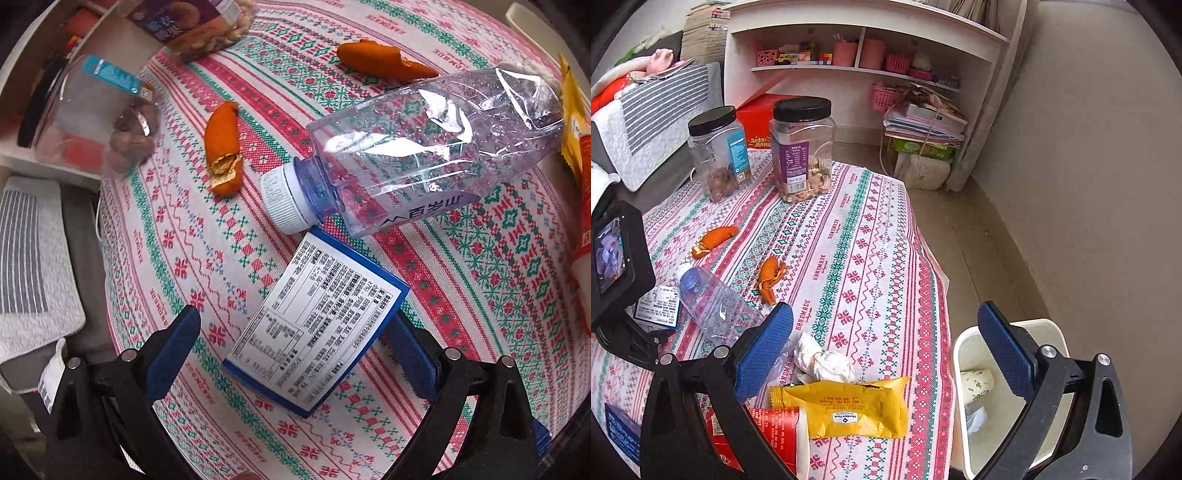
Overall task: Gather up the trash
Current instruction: 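Grasp the blue receipt card with the left tool while the right tool grasps the clear water bottle, then carry the water bottle to the white bin and release it from the right tool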
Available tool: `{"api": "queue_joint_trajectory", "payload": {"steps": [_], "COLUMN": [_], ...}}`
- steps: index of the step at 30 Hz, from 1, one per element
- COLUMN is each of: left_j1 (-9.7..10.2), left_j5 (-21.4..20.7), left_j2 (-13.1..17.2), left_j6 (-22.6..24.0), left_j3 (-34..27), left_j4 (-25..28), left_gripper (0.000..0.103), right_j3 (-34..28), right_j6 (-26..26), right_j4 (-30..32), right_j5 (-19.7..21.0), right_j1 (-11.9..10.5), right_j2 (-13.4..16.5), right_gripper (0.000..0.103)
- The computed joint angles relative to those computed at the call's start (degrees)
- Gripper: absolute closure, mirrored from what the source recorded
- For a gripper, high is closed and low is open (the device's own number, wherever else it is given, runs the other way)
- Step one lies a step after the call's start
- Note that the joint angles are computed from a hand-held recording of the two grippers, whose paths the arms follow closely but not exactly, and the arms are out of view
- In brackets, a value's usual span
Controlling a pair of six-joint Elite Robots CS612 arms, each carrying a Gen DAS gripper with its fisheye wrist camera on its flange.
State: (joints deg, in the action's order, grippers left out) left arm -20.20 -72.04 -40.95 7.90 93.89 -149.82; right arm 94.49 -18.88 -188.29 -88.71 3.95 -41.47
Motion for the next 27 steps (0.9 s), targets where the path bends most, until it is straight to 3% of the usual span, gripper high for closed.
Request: {"api": "queue_joint_trajectory", "payload": {"steps": [2,6,10,12,15,21,23,24,26,27], "left_j1": [0.91,2.98,4.03,4.59,4.87,6.71,6.69,6.77,6.95,6.92], "left_j5": [-3.4,-12.5,-16.0,-16.2,-12.4,-10.4,-9.7,-9.4,-9.0,-8.8], "left_j2": [0.1,-0.6,-2.0,-2.8,-4.6,-7.9,-8.4,-8.6,-8.9,-9.1], "left_j6": [-0.3,-4.5,-10.7,-13.7,-18.0,-28.2,-30.0,-30.7,-31.9,-32.5], "left_j3": [-0.8,-0.2,3.8,5.8,8.7,13.7,14.4,14.7,14.8,14.6], "left_j4": [0.9,0.8,-3.8,-5.6,-7.2,-14.4,-15.9,-16.4,-17.0,-17.0], "left_gripper": [0.009,0.038,0.042,0.044,0.044,0.044,0.044,0.044,0.044,0.044], "right_j3": [-0.7,-2.7,-4.4,-5.0,-6.4,-10.7,-12.1,-13.0,-14.4,-14.6], "right_j6": [-0.6,-6.0,-14.4,-18.7,-23.7,-28.2,-28.8,-28.8,-27.9,-27.2], "right_j4": [2.4,9.5,15.8,18.4,22.4,27.5,29.2,31.0,33.8,34.6], "right_j5": [2.1,7.6,11.7,12.9,13.2,8.8,7.1,6.2,4.6,5.6], "right_j1": [-0.1,0.1,1.4,2.3,3.9,7.5,8.5,8.8,9.3,9.2], "right_j2": [0.1,0.4,1.1,1.4,2.2,5.0,5.9,6.4,7.0,6.9], "right_gripper": [0.007,0.007,0.007,0.007,0.007,0.007,0.012,0.028,0.046,0.049]}}
